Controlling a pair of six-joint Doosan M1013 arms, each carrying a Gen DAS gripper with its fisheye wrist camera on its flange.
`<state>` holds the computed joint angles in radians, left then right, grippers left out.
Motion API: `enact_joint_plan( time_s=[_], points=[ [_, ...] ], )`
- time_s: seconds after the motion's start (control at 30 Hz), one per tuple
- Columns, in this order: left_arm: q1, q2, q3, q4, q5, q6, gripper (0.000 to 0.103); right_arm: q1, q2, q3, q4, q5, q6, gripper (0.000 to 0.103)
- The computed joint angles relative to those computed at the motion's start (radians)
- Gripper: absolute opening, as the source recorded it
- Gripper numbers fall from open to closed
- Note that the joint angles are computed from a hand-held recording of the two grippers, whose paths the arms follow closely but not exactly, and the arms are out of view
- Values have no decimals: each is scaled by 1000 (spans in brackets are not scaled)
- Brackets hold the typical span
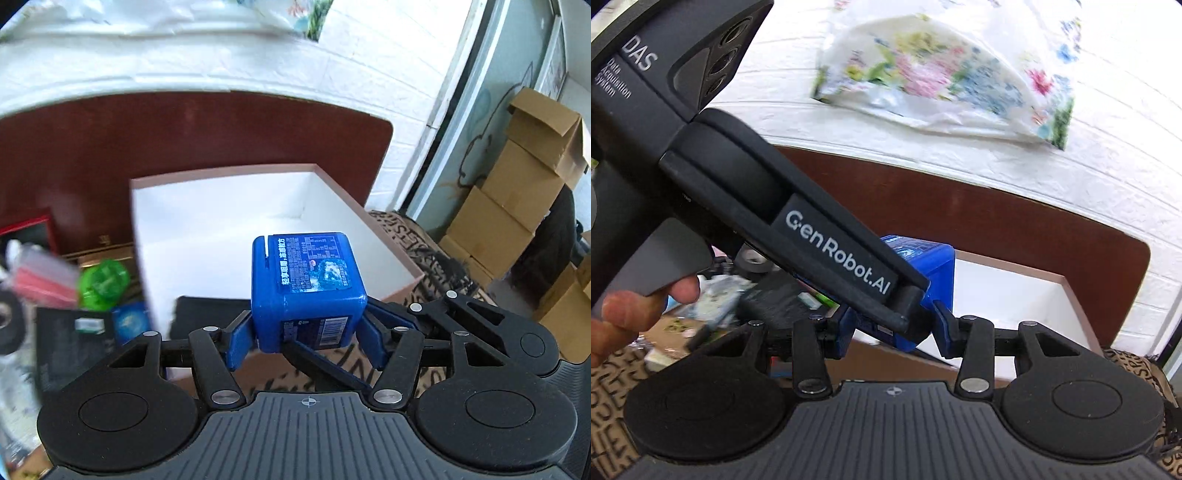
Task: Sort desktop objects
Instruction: 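Carry the blue cube box into the white box and open the left gripper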
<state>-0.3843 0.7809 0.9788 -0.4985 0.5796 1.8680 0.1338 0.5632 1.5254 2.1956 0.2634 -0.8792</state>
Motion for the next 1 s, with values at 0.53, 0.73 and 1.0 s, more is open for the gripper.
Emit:
enact_joint_plan(
  time_s=[0.53, 0.73, 1.0],
  points=[
    [-3, 334, -555, 53, 385, -169, 72, -64, 129, -190, -932, -44, 1022, 49],
    [-6, 401, -687, 95, 453, -201, 72, -75, 150, -218, -1020, -22, 1142, 49],
    [8, 316, -516, 0, 311, -158, 103, -72, 149, -199, -850, -28, 962, 82]
  ],
)
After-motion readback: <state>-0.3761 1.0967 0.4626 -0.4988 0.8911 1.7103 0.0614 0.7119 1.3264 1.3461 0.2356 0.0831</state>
